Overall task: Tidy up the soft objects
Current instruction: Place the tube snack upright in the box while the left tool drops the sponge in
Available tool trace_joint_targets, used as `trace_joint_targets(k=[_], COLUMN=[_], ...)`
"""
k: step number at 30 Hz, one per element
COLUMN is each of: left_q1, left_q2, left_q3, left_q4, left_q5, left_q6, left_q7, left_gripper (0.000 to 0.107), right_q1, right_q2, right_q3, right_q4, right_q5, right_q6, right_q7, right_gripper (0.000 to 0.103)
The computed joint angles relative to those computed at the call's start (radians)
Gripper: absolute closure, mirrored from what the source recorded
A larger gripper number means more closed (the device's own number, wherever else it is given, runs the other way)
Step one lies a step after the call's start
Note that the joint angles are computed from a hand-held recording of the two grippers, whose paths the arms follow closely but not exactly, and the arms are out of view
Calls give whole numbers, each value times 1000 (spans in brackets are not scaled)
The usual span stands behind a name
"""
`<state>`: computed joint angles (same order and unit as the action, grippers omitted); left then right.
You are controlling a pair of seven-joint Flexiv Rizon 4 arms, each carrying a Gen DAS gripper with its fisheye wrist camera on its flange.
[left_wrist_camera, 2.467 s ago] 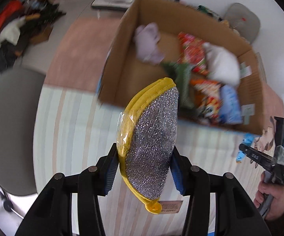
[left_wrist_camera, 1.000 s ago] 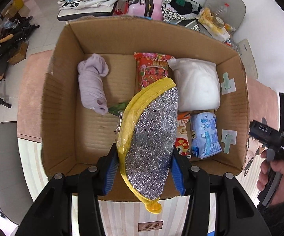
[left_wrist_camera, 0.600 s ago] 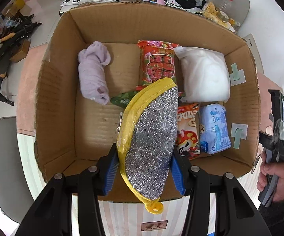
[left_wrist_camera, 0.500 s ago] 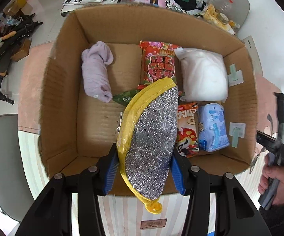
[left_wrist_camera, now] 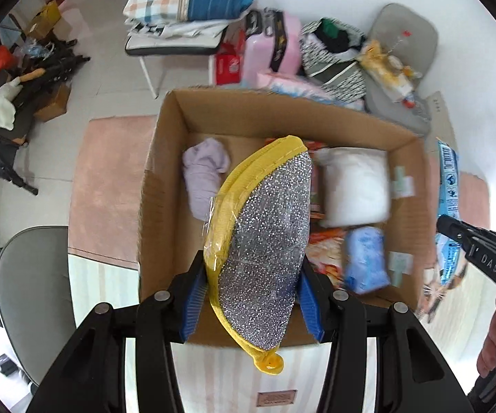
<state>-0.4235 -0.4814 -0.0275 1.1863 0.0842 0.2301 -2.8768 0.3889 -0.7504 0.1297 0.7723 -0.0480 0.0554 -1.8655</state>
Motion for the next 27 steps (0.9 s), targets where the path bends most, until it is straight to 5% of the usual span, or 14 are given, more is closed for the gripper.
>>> trace_joint_targets(k=[7,9,10,13,16,20,27], left_q1=[81,93,101,110,100,90,63], left_q2=[-18,-15,-10,7,2,12,24], left_q3=[-9,-6,-7,-8,-4,-6,-6], left_q4=[119,151,173,210,168,168,177], left_q5=[-108,-131,-151,-172,-140,-132,-108], left_q6=[51,75,97,150,110,118,130], left_q7=[85,84,80,85,88,81,42], left_gripper=[59,58,56,37,12,11,4], right_q1=[80,97,99,93,97,94,68], right_q2=[-148,-186,-197,-231,-213,-174,-22], right_q3=[-57,-69,-69,-49,-52,-49,-15], right_q4=[-124,-169,-187,-272,-250,-200,43], right_q5=[-101,-128,-130,-98,-89,-78,-55], right_q6=[-27,-56,-60,-122,-106,-85,14], right_q7=[66,77,82,87,82,80,65], right_gripper=[87,76,60,39,33,8,0])
